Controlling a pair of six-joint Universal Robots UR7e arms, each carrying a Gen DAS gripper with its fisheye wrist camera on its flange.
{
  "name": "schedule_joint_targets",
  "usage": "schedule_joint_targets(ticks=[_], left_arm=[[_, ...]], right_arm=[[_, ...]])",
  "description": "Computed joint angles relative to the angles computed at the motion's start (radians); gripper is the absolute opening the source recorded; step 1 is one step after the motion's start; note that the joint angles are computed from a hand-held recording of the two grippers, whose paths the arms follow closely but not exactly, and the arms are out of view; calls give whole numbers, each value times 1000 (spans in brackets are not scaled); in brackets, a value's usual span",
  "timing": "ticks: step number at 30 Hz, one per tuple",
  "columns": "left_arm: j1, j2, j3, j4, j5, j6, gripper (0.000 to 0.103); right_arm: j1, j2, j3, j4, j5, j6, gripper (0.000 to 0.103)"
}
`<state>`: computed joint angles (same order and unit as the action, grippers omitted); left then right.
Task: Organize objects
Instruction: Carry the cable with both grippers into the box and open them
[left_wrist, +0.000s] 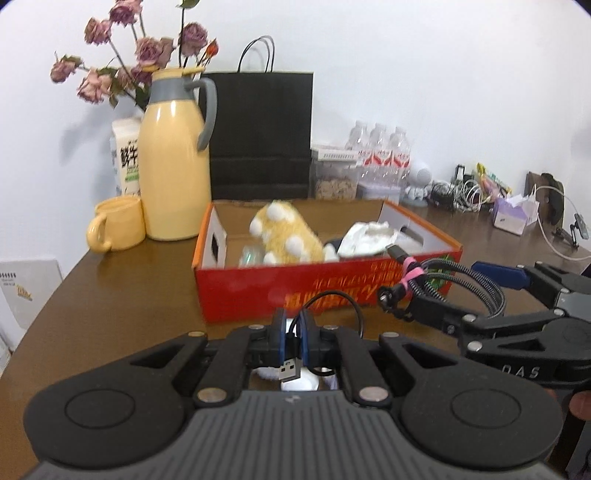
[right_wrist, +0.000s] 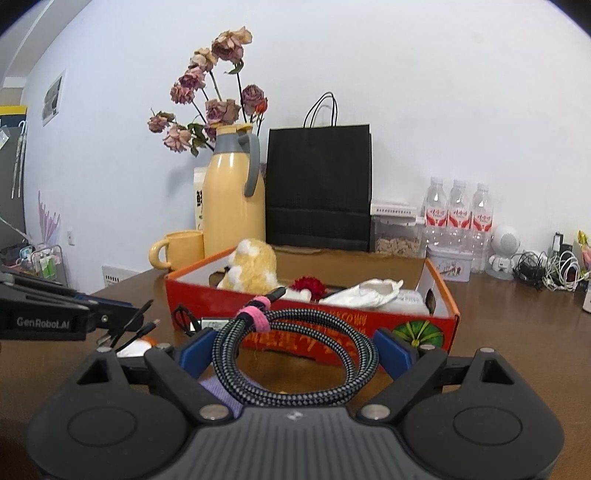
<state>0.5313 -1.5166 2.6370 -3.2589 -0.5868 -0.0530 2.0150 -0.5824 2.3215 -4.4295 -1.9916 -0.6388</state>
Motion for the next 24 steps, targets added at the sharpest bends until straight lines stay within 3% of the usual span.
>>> schedule_joint_targets(ticks=[13,24], left_arm=[[88,276,-224,-335,-96,283,8],[192,455,-432,-410,-191,419,8]], right_arm=[[-28,-67,-131,101,18,-66,91],[-90,-65,-301,252,30,-94,91]])
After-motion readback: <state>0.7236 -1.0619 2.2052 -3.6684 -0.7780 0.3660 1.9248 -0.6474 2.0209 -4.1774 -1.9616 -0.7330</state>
